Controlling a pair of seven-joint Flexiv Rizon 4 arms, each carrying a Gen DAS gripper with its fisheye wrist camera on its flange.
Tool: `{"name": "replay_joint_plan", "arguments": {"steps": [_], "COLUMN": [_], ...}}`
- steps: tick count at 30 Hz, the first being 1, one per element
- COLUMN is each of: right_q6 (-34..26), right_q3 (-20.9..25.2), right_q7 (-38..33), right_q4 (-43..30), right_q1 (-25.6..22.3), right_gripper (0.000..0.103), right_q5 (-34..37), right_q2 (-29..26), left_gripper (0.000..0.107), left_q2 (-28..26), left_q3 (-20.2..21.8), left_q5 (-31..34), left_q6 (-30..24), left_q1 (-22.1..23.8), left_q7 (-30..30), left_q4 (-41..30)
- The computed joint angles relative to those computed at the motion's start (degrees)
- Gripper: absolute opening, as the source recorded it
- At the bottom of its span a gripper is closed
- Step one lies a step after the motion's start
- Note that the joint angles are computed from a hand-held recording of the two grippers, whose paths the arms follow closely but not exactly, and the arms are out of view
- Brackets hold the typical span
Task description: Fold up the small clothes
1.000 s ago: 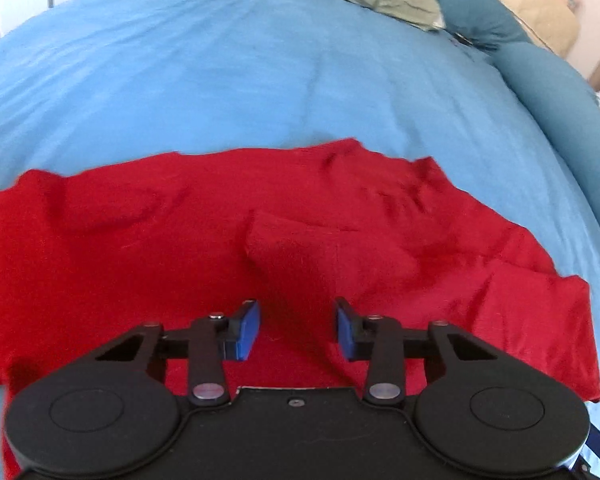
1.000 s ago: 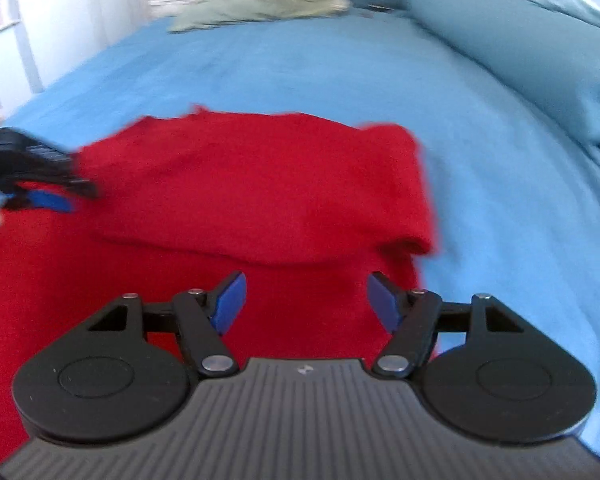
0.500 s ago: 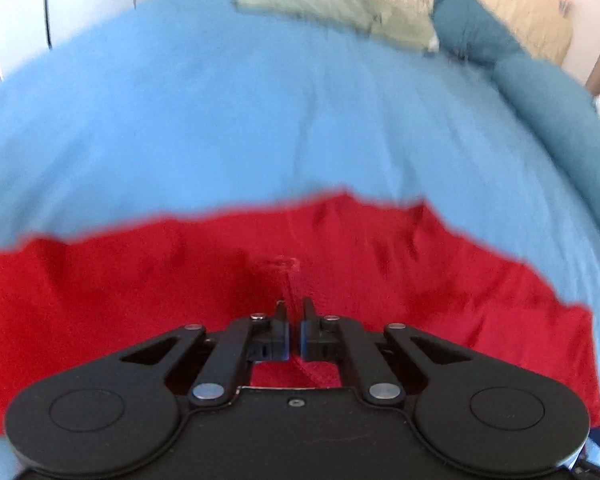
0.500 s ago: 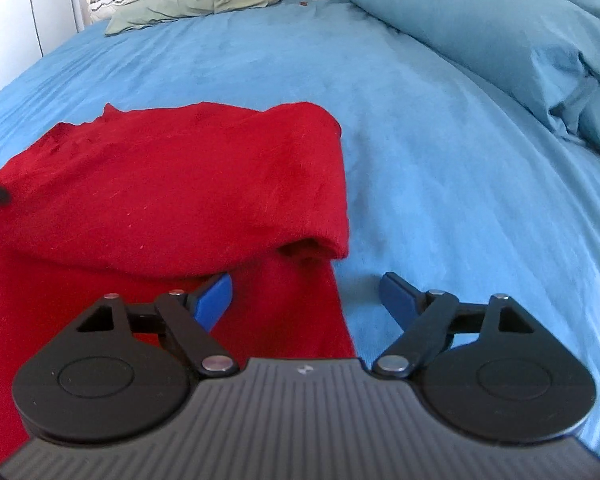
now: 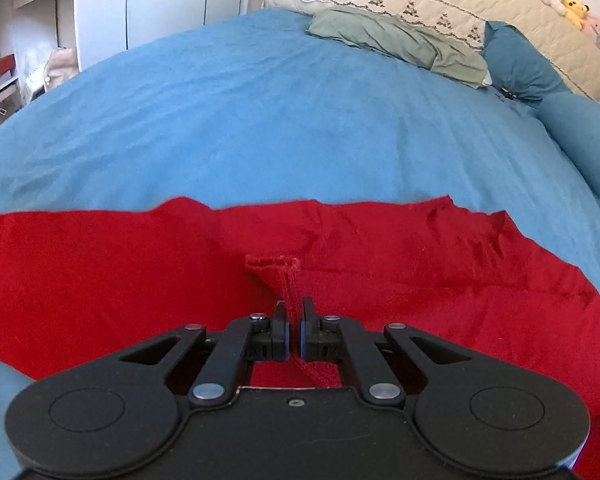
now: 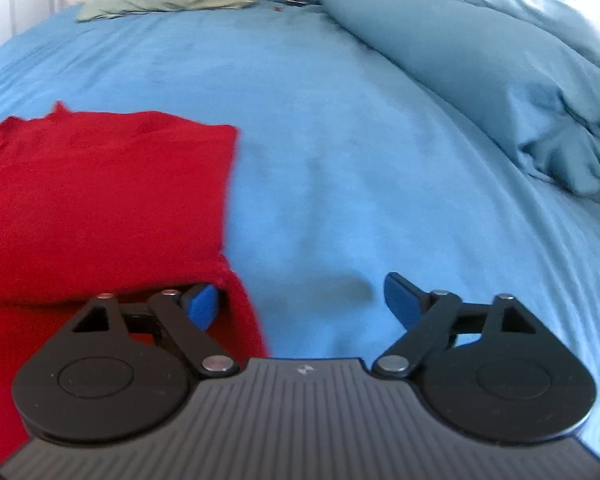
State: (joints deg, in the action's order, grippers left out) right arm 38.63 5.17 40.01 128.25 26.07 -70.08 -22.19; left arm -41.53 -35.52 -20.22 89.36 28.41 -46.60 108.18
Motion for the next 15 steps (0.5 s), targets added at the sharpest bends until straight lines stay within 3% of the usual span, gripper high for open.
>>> {"name": "replay_joint_plan", "arguments": {"steps": [4,9,10,11,12,14,15], "right_q6": [2.7,4.4,2.9,1.5,1.1,4.2,6.4], "right_q3": [-0.2,0.9,1.6,2.2,2.5,1.7,1.1], "right_q7": [0.8,-4.3,-6.5,-9.0,-10.4,-9.2,-7.8], "right_q4": [1.8,3.0,2.7,2.2,1.8,1.6,1.1], "right_q1": [-1.3,-2.3,-1.7,-1.0,-0.5,-0.5,-1.2], "right_gripper": [0.102,0.102,0.102,0.102,0.102,0.103,0.103], "right_q5": [-2.9,-2.4,-0.6,1.0,1.1,-5.6,-9.6], "right_q2": [1.0,3.4,3.8,4.2,4.6,5.6,5.4], "left_gripper": [0.009,0.016,0.019,0.030,0.037,0.059,0.062], "left_q2": [0.8,4.9,5.9,7.0,8.0,8.5,8.3], "left_q3": [0.3,4.8,6.2,6.5,5.4,-1.0,-4.4], "left_q5": [-0.4,-0.8,-0.8,-1.0,-1.4,-2.3,-1.9], "left_q6": [-1.9,-2.4,-2.0,-1.7,-1.6,0.3,1.4], "left_q1": [0.5,-0.6,-1.3,-1.2,0.0,5.1,7.5], "left_q7": [0.9,2.9,3.3,3.8,4.9,8.6,10.2], "left_q4": [0.3,2.5,3.1,4.0,5.1,7.7,8.7]}}
